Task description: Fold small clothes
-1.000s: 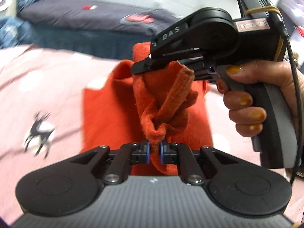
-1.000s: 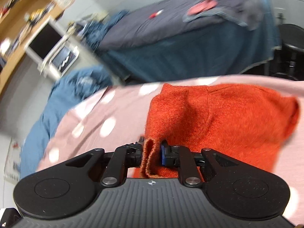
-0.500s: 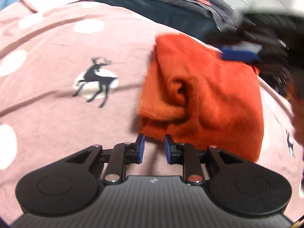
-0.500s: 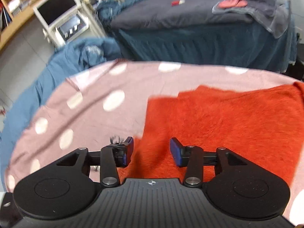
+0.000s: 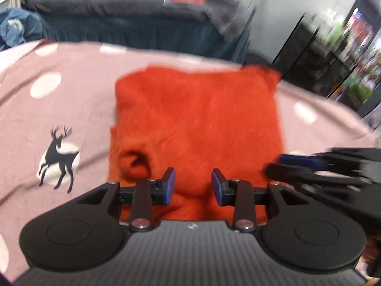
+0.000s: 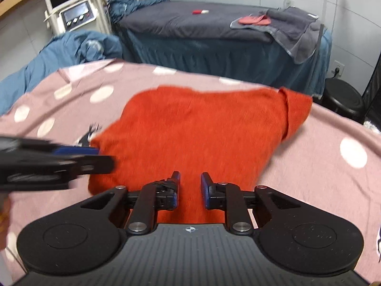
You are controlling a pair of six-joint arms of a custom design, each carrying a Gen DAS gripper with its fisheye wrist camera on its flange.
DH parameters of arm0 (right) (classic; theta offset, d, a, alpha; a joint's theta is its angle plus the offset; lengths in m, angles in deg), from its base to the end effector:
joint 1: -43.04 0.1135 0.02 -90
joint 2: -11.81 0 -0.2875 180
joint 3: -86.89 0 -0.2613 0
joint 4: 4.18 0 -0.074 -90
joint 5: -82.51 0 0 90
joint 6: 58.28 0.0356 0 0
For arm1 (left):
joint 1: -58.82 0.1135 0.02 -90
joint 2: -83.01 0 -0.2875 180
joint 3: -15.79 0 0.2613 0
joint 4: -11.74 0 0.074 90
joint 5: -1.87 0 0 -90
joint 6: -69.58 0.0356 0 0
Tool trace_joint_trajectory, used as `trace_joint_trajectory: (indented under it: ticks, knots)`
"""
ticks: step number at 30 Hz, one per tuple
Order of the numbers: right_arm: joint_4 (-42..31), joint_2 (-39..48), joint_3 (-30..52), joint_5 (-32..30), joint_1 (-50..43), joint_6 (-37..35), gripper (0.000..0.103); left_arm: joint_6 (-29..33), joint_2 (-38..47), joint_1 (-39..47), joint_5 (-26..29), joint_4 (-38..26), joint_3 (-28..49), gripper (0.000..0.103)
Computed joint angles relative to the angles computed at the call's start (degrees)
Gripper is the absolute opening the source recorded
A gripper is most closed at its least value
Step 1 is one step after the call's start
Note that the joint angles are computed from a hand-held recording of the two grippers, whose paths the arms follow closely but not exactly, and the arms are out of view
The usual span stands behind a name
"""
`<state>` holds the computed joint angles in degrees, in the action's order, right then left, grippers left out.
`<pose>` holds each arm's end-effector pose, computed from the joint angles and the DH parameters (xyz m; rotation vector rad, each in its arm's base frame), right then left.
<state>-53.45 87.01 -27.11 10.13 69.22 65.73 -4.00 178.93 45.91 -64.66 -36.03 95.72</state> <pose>0.2389 0.1055 0.2577 0.2817 2.5033 0.0188 0.3360 -0.0916 0.2318 0.7878 2.5081 -0.5265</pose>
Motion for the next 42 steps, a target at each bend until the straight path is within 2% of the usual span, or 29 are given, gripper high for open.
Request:
trace_joint_trajectory:
  ticks: [2, 5, 10, 12, 13, 15, 17, 18, 23, 26, 30, 33, 38, 42]
  knots:
    - [-2.67, 0.91, 0.5, 2.35, 2.2, -0.23, 0.039, -1.65, 3.01, 0.49, -1.62, 1.39, 0.37, 0.033]
    - [-5.64, 2.24, 0.1, 3.79, 4.18, -1.08, 0.041, -3.16, 5.89, 3.29, 0.64, 0.07, 1.68, 0.033]
    - [-7.3, 1.3, -2.57, -0.24, 2.17, 3.39, 0.043, 0.13, 6.5, 2.98, 0.49, -2.48, 3.33, 0.036]
    - [-6.96, -0.5, -3.96, -1.95, 0.58, 7.15, 0.052, 0.25, 6.93, 2.96, 2.15, -4.51, 4.68, 0.052]
    - [-6.88, -1.51, -4.54, -2.48, 0.06, 9.0, 0.058, 0.0, 6.71, 3.22, 3.48, -5.1, 4.84, 0.063]
    - [-7.15, -3.13, -5.05, -3.22, -1.06, 11.46, 0.073, -1.2, 3.85, 3.84, 3.84, -4.62, 3.09, 0.094]
    - [-7.28, -5.8, -5.86, -3.38, -1.88, 13.35, 0.099, -2.4, -0.05, 5.0, 3.79, -3.18, 0.31, 0.103]
    - [-7.37, -7.42, -6.3, -3.23, -2.09, 14.47, 0.103, -2.85, -1.29, 6.1, 5.0, -3.66, -0.4, 0.103]
    - [-6.72, -14.7, -8.86, -6.7, -6.26, 19.08, 0.103, -4.72, 0.45, 12.2, 13.32, -16.05, 2.12, 0.103]
    - [-4.02, -19.45, -12.28, -11.45, -9.68, 23.05, 0.103, -5.52, 1.92, 14.97, 19.05, -17.68, -0.13, 0.103]
    - [-2.06, -22.94, -15.77, -14.02, -11.05, 31.09, 0.103, -11.26, 3.59, 16.07, 23.05, -13.37, -4.5, 0.103]
    - [-3.52, -24.19, -16.02, -13.37, -9.98, 34.1, 0.103, -15.91, 4.06, 15.82, 25.24, -6.08, -7.59, 0.103]
    - [-6.1, -24.04, -14.86, -13.55, -8.98, 33.47, 0.103, -22.73, 6.17, 12.42, 18.18, 3.71, -9.14, 0.103]
    - [-7.16, -24.17, -14.4, -13.69, -9.65, 32.7, 0.103, -29.67, 6.87, 12.12, 19.3, 12.69, -11.59, 0.103]
